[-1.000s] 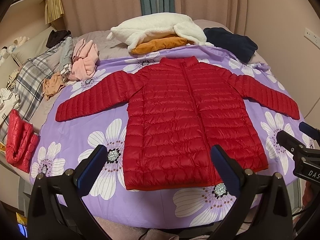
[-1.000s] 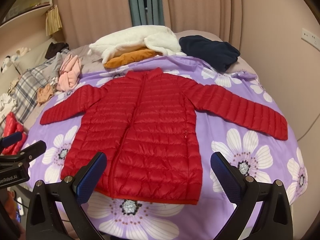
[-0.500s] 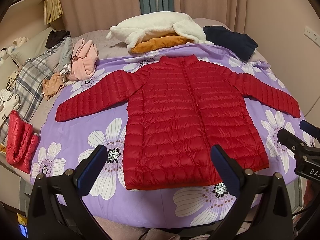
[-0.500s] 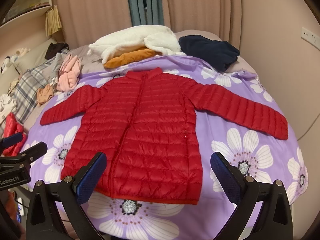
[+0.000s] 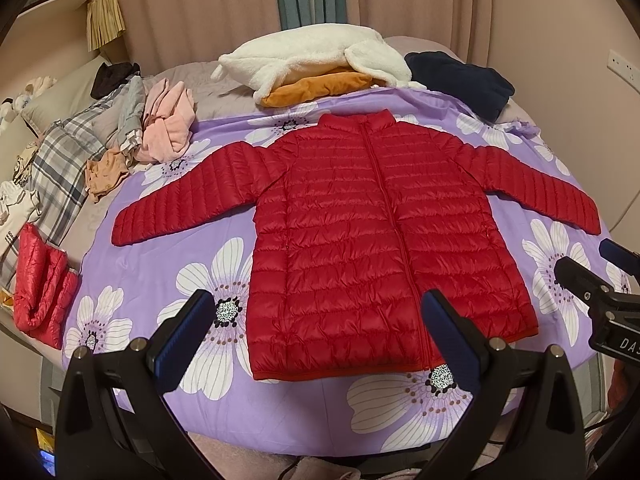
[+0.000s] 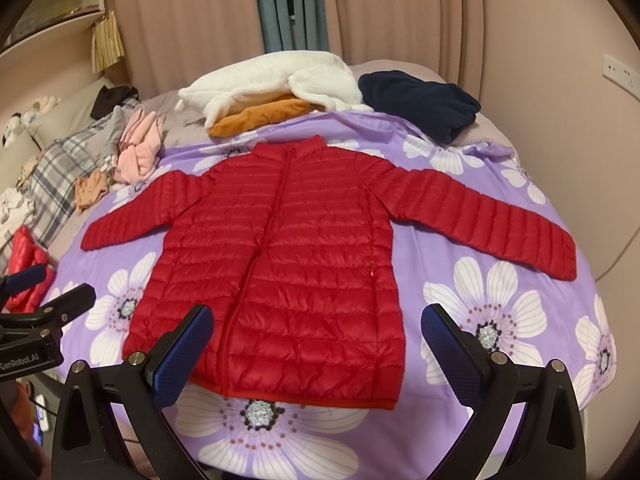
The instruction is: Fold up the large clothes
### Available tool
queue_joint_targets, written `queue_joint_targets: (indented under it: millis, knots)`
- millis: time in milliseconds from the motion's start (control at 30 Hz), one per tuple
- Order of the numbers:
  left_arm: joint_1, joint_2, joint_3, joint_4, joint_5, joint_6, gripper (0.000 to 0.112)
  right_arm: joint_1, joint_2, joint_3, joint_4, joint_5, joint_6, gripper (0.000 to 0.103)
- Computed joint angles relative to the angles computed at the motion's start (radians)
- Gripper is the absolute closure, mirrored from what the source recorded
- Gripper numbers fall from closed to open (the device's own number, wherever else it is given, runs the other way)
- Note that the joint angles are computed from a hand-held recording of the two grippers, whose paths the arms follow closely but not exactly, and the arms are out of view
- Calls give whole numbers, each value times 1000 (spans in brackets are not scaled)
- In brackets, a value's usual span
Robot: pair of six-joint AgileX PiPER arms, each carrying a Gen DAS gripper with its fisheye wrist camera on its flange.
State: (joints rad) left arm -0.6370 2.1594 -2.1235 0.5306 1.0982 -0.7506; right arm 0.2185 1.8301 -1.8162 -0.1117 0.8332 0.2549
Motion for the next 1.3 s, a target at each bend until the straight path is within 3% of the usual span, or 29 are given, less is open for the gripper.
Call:
queue_joint_targets:
  millis: [833, 1000, 1100, 1167, 1300]
  knots:
    - [18, 8, 10, -43, -12, 14, 9, -13, 2, 16, 41, -5, -6, 1]
    - [76, 25, 25, -173, -64, 43, 9, -82, 2, 60, 233, -53, -98, 1]
    - [122, 62, -8, -321, -86, 118, 9, -157, 9, 103, 432, -82, -207, 1]
    - [160, 70, 13, -448, -136, 168, 9, -217, 27, 124, 588, -83, -279, 1]
    - [234, 57, 152, -736, -337, 292, 10, -327, 59, 225, 825, -162, -377, 1]
